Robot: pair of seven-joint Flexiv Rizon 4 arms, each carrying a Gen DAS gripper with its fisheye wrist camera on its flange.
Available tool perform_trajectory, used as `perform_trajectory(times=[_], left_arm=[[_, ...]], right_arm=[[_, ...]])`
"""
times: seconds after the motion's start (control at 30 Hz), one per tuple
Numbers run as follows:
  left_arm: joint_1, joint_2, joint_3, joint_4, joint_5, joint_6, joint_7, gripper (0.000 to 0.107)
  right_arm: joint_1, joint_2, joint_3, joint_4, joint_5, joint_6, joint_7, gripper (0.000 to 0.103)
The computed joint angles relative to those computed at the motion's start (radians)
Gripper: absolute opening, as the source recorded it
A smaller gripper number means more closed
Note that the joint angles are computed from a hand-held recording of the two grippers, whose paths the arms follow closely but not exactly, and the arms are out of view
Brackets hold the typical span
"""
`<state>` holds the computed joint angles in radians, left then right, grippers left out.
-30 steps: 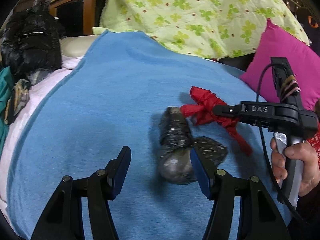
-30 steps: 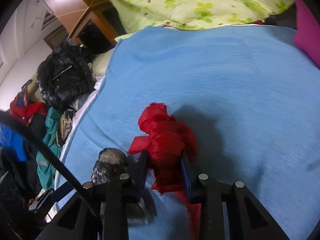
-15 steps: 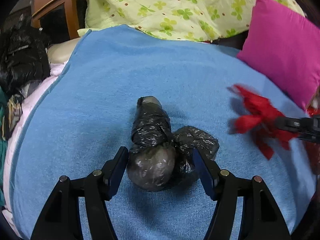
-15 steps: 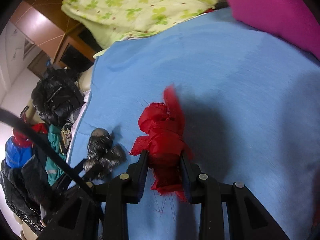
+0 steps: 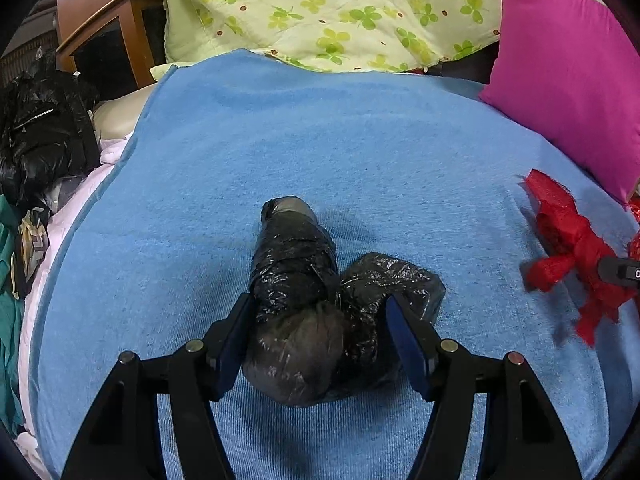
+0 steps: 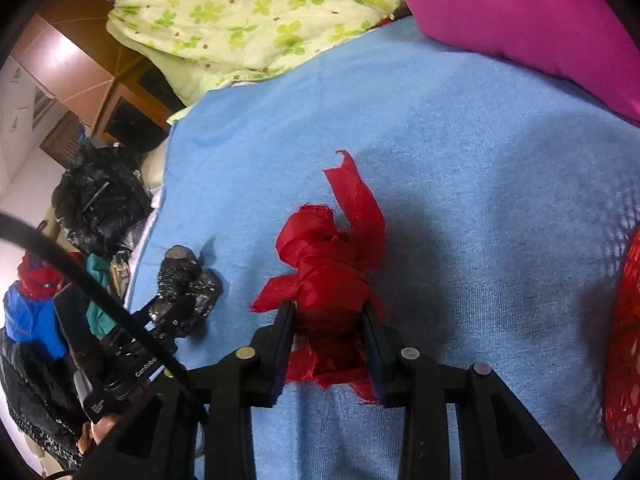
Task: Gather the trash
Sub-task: 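Grasp the black plastic bag bundle with the left gripper while the right holds the ribbon, then carry the ribbon and black bag over the red wastebasket with both grippers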
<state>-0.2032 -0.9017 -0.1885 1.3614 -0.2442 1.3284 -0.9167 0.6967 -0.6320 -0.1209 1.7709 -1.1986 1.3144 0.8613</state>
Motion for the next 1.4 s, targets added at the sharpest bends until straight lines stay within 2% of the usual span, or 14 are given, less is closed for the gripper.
perform_trajectory(times=[0.03, 0.07, 0.1, 0.17, 0.23, 0.37, 0.47, 0.6, 0.63, 0.73, 0.83, 1.03, 1.23, 1.4], left_arm=[[-0.005, -0.003, 0.007, -0.007, 0.002, -0.006, -0.004, 0.068], [-0.006, -0.004, 0.008, -0.009, 0.002, -0.010, -0.006, 0.068], [-0.007, -0.008, 0.010, -0.019, 0.000, -0.020, -0.010, 0.068], [-0.007, -0.014, 0.009, -0.029, -0.002, -0.030, -0.014, 0.068], [-0.007, -0.018, 0.009, -0.038, -0.004, -0.041, -0.017, 0.068], [-0.001, -0.024, -0.001, -0.052, -0.014, -0.069, -0.018, 0.068], [0.008, -0.025, -0.014, -0.047, -0.024, -0.067, -0.011, 0.067], [0.020, -0.030, -0.027, -0.053, -0.036, -0.079, 0.005, 0.055], [0.024, -0.031, -0.031, -0.055, -0.042, -0.084, 0.007, 0.053], [0.033, -0.036, -0.042, -0.062, -0.059, -0.090, 0.014, 0.044], [0.048, -0.034, -0.063, -0.049, -0.076, -0.082, 0.034, 0.040], [0.100, 0.004, -0.136, 0.049, -0.100, 0.020, 0.111, 0.037], [0.175, 0.071, -0.238, 0.209, -0.108, 0.170, 0.169, 0.036], [0.153, 0.160, -0.188, 0.308, -0.076, 0.223, 0.103, 0.036]], right_arm=[[-0.002, 0.000, 0.010, -0.001, 0.018, -0.016, -0.017, 0.041], [-0.002, 0.003, 0.015, 0.000, 0.033, -0.034, -0.028, 0.055], [0.003, 0.008, 0.011, 0.003, 0.032, -0.042, -0.018, 0.063], [0.019, 0.024, -0.029, 0.019, -0.046, -0.031, 0.078, 0.063], [0.013, 0.034, -0.040, 0.023, -0.125, -0.033, 0.150, 0.063], [-0.019, 0.021, 0.006, -0.005, -0.141, -0.074, 0.136, 0.063], [-0.045, -0.005, 0.054, -0.034, -0.068, -0.107, 0.037, 0.062], [-0.045, -0.049, 0.090, -0.074, 0.086, -0.128, -0.117, 0.045], [-0.041, -0.055, 0.093, -0.080, 0.118, -0.141, -0.155, 0.043], [-0.006, -0.059, 0.080, -0.096, 0.173, -0.185, -0.239, 0.039], [0.026, -0.047, 0.044, -0.082, 0.171, -0.175, -0.236, 0.039], [0.062, -0.009, 0.004, -0.063, 0.081, -0.183, -0.200, 0.039], [0.054, 0.039, 0.036, -0.037, -0.010, -0.240, -0.160, 0.039], [0.046, 0.094, 0.079, 0.006, -0.092, -0.316, -0.106, 0.039]])
